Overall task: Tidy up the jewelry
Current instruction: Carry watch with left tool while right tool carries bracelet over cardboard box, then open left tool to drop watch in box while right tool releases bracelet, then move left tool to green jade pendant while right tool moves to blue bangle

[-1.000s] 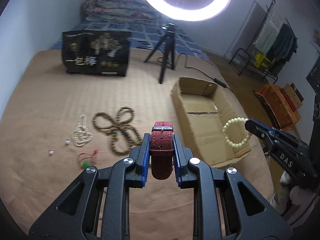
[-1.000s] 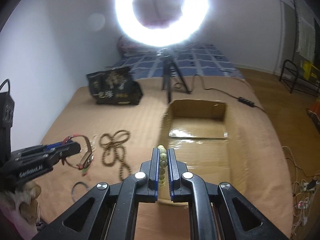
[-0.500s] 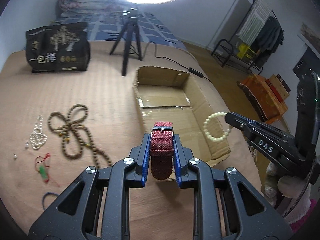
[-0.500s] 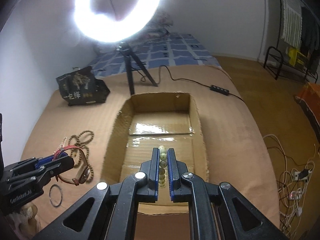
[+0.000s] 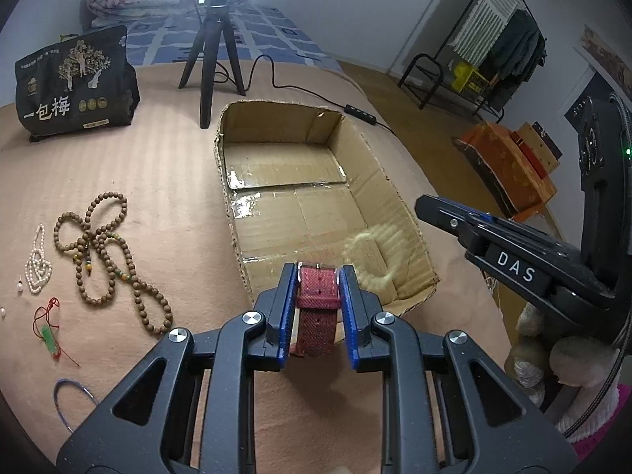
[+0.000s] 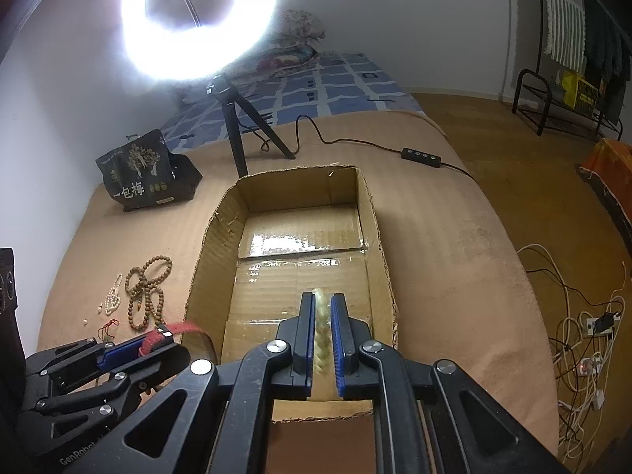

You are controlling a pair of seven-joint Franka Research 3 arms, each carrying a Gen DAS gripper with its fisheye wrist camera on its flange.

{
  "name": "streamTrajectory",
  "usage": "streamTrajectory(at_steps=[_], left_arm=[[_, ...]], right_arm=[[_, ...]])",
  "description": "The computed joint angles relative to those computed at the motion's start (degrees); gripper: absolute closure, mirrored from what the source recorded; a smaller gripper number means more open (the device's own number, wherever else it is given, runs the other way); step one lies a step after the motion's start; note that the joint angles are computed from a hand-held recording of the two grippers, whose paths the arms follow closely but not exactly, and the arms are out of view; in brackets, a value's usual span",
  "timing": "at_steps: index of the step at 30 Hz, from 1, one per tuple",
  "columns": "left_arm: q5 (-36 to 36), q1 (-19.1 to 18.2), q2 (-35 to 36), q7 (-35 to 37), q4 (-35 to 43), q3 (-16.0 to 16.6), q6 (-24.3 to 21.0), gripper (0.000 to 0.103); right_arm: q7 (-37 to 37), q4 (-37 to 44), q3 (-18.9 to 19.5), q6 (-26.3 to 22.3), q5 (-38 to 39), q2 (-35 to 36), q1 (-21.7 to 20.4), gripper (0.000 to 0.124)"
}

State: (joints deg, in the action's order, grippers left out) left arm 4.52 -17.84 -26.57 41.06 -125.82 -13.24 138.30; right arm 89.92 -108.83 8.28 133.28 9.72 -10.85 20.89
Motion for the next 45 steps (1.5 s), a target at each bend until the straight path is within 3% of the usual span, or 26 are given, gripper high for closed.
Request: streamTrajectory(at_steps=[2, 17, 27, 32, 40, 45], left_arm=[[0.64, 0.28, -0.25, -0.34, 0.09, -0.29, -0.40, 0.073], [3.44, 1.64, -5.46, -1.46, -2.17, -0.20, -4.77, 0.073], [5.72, 3.55, -13.13, -2.83, -6.05, 0.59, -10.45, 0.073], [5.85, 4.47, -17.38, -2.56, -7.96, 1.85, -14.38, 0.073], [4.71, 6.07, -24.45, -1.32, -12.09, 4.75, -20.86, 0.072], [2.00, 6.78, -27.57, -0.88, -14.94, 7.11, -24.31, 0.072]], right_arm=[[0.34, -0.01, 0.09, 0.22, -0.20, 0.04, -0.01, 0.098], [2.09, -0.99, 0.56, 1.18, -2.34, -1.29, -0.09, 0.087], [1.50, -2.31, 1.70, 4.31, -2.32, -2.64, 1.21, 0.057], [-0.99, -2.57, 2.60, 5.60, -2.38, -3.08, 2.74, 0.048], [-5.12, -4.38, 3.69, 5.22, 1.09, -4.37, 6.14, 0.046], [-7.80, -4.96, 4.19, 2.57, 4.51, -4.23, 8.61, 0.046]])
